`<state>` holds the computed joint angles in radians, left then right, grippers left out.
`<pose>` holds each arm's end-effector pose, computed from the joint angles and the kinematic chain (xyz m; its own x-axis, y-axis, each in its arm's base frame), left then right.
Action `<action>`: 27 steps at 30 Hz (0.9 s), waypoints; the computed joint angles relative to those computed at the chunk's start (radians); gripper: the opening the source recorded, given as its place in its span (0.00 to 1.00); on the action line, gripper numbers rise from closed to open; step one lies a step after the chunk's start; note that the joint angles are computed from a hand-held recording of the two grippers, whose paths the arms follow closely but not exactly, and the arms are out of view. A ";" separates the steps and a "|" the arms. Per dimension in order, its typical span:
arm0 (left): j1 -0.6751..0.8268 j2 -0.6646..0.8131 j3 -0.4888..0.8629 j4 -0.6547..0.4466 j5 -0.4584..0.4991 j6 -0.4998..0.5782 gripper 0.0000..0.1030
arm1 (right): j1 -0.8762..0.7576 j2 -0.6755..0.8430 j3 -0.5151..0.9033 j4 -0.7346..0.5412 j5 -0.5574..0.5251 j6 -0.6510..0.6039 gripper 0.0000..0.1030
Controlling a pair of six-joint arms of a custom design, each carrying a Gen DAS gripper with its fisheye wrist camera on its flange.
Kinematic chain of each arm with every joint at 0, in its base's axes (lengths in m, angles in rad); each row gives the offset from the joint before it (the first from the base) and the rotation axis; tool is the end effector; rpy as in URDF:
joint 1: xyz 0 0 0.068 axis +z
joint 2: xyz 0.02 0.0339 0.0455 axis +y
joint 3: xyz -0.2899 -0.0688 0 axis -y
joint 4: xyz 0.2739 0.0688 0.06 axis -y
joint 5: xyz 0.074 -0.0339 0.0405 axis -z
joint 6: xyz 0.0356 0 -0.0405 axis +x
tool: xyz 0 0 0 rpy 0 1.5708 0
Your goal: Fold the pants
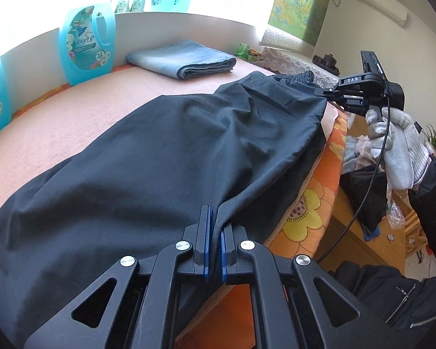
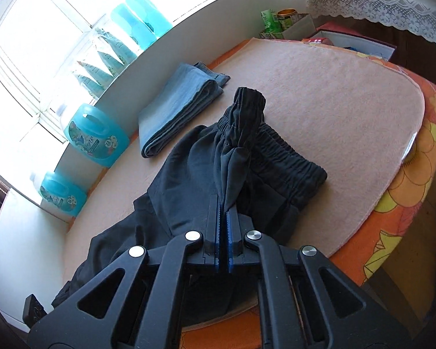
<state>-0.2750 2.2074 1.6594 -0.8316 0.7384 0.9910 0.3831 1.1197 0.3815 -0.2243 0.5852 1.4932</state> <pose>0.4520 -0.1524 0.1566 -0.2467 0.7124 -0.6569 0.9679 0.1479 -0.2031 0.1890 0.0550 0.1494 -0.0778 0.8647 -0.4962 0.7574 0.3749 0.5346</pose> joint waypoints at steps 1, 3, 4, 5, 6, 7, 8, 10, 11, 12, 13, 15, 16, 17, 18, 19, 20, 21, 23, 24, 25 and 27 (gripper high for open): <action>0.001 -0.004 -0.008 0.015 -0.006 -0.007 0.04 | 0.010 0.015 -0.019 0.020 -0.003 0.018 0.04; 0.004 -0.001 -0.004 0.021 -0.015 -0.020 0.04 | 0.005 0.051 -0.052 0.075 -0.034 0.023 0.04; 0.004 -0.001 -0.007 0.029 -0.022 -0.029 0.04 | 0.006 0.056 -0.071 0.097 -0.039 0.033 0.04; 0.005 -0.004 -0.014 0.039 -0.030 -0.035 0.04 | 0.007 0.052 -0.095 0.123 -0.044 0.045 0.04; 0.003 -0.005 -0.019 0.045 -0.041 -0.036 0.04 | 0.008 0.044 -0.123 0.160 -0.051 0.053 0.04; 0.002 -0.009 -0.032 0.056 -0.051 -0.038 0.04 | 0.013 0.035 -0.146 0.185 -0.051 0.060 0.04; 0.000 -0.012 -0.042 0.063 -0.063 -0.038 0.04 | 0.021 0.021 -0.165 0.199 -0.047 0.067 0.04; -0.005 -0.015 -0.057 0.073 -0.084 -0.037 0.04 | 0.029 -0.018 -0.189 0.210 -0.036 0.058 0.04; -0.007 -0.016 -0.062 0.080 -0.093 -0.039 0.04 | 0.024 -0.041 -0.194 0.203 -0.037 0.048 0.05; -0.009 -0.017 -0.066 0.086 -0.099 -0.042 0.04 | 0.007 -0.061 -0.197 0.199 -0.048 0.027 0.07; -0.010 -0.018 -0.067 0.091 -0.104 -0.047 0.04 | -0.014 -0.080 -0.192 0.173 -0.054 0.011 0.14; -0.008 -0.017 -0.064 0.096 -0.105 -0.061 0.04 | -0.053 -0.113 -0.173 0.112 -0.039 -0.005 0.39; -0.006 -0.019 -0.065 0.101 -0.103 -0.069 0.04 | -0.076 -0.137 -0.173 0.110 -0.034 -0.020 0.55; -0.003 -0.019 -0.063 0.102 -0.102 -0.075 0.04 | -0.107 -0.151 -0.176 0.125 -0.050 -0.053 0.56; 0.001 -0.022 -0.064 0.105 -0.101 -0.080 0.04 | -0.141 -0.150 -0.176 0.148 -0.079 -0.090 0.56; 0.006 -0.026 -0.067 0.108 -0.100 -0.085 0.04 | -0.163 -0.136 -0.171 0.162 -0.095 -0.114 0.56; 0.011 -0.026 -0.066 0.109 -0.098 -0.090 0.04 | -0.181 -0.110 -0.159 0.168 -0.110 -0.134 0.52; 0.015 -0.029 -0.067 0.109 -0.097 -0.094 0.04 | -0.195 -0.079 -0.149 0.180 -0.128 -0.152 0.46; 0.024 -0.026 -0.057 0.108 -0.093 -0.104 0.04 | -0.220 -0.017 -0.129 0.194 -0.172 -0.172 0.18; 0.027 -0.021 -0.047 0.104 -0.091 -0.106 0.04 | -0.226 0.008 -0.129 0.213 -0.185 -0.170 0.18; 0.029 -0.018 -0.042 0.105 -0.092 -0.111 0.04 | -0.235 0.028 -0.130 0.234 -0.200 -0.169 0.18; 0.030 -0.011 -0.033 0.101 -0.092 -0.117 0.04 | -0.248 0.048 -0.136 0.263 -0.224 -0.168 0.18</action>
<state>-0.2450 2.1968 1.6267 -0.7309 0.6468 0.8738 0.1355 1.1678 0.2458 0.0385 0.3613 1.3248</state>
